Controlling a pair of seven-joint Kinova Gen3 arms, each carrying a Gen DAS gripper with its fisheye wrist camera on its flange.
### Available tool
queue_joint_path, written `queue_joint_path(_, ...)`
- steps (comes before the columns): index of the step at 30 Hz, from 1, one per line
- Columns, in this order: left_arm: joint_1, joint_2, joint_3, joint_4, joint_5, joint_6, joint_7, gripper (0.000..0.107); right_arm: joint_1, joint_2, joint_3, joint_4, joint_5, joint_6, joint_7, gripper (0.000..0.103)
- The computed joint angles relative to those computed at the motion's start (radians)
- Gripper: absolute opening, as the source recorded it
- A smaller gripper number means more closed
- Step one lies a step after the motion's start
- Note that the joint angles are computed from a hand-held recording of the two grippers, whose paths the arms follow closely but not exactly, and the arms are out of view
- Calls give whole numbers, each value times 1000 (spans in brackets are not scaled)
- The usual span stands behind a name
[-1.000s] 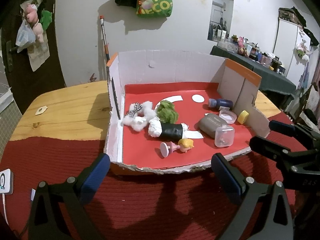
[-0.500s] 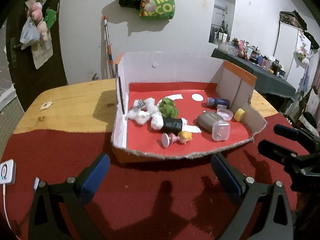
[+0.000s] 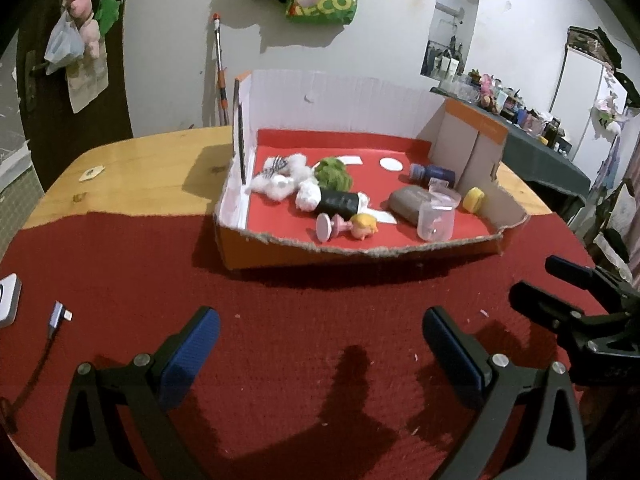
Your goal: Organize objects
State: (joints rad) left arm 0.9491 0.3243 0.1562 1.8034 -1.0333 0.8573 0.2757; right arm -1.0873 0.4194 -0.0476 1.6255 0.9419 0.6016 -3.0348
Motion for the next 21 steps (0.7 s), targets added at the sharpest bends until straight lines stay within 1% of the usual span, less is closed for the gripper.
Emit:
queue_joint_path(7, -9, 10, 0, 2, 41, -24, -16, 103, -1, 13, 4, 13, 2, -5, -27, 103)
queue_joint_path(16, -12, 27, -11, -7, 99, -40, -65, 103, 3, 35, 6, 4, -44, -7, 6, 103)
queue_joint_path(21, -1, 33, -24, -13, 110, -37, -75, 103, 3, 35, 12, 3, -64, -11, 20, 103)
